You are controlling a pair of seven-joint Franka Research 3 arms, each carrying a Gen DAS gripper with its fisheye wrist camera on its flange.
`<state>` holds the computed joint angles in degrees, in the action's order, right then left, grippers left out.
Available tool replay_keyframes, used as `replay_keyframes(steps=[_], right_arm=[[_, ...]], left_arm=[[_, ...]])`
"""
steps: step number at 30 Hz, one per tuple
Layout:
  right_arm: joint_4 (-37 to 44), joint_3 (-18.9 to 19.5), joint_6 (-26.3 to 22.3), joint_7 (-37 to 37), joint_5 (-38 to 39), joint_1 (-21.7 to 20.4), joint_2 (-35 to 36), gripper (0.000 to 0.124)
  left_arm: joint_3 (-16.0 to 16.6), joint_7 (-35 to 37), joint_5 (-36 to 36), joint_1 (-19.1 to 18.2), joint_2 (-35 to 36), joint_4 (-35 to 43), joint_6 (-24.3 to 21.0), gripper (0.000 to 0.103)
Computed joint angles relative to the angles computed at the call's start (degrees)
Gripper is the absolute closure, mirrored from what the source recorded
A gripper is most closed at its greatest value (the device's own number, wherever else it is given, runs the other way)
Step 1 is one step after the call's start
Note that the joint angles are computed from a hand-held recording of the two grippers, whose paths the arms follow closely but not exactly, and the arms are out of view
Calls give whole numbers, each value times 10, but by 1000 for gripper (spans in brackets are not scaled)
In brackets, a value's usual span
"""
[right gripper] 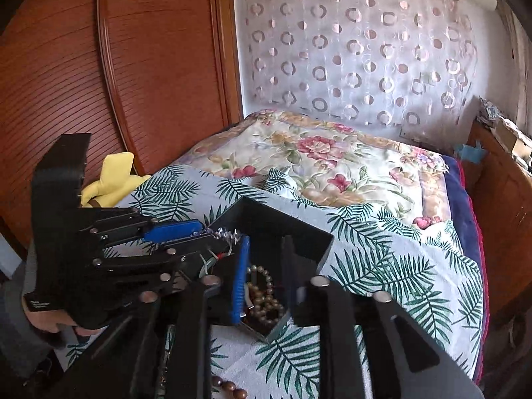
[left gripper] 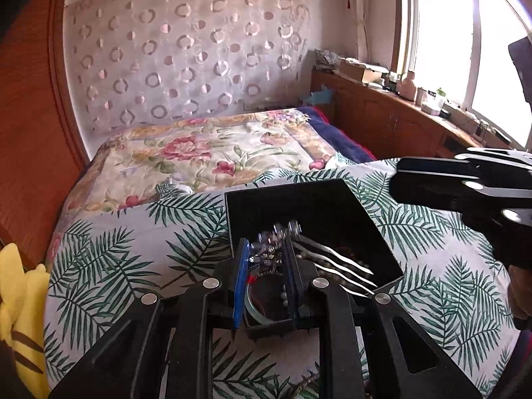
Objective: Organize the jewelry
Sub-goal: 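Lower the hair comb into the black box with the left tool while the right drops the pearls in, then move the right tool to the brown wooden bead bracelet and grasp it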
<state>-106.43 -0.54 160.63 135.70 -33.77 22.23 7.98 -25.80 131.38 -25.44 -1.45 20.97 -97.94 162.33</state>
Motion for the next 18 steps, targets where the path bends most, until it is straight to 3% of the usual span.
replay_keyframes(steps=[6, 8, 11, 18], right_arm=[[-59, 7, 20, 35, -31, -6, -42, 99], [-75, 14, 22, 45, -45, -12, -54, 99], [-104, 27, 31, 68, -65, -23, -71, 99], [-173, 64, 63, 106, -84, -51, -111, 99]], left_arm=[[5, -16, 22, -7, 4, 0, 2, 82], [0, -13, 19, -3, 4, -2, 5, 68], [-13, 1, 3, 9, -4, -14, 13, 61], [-69, 148, -165, 71, -63, -77, 23, 31]])
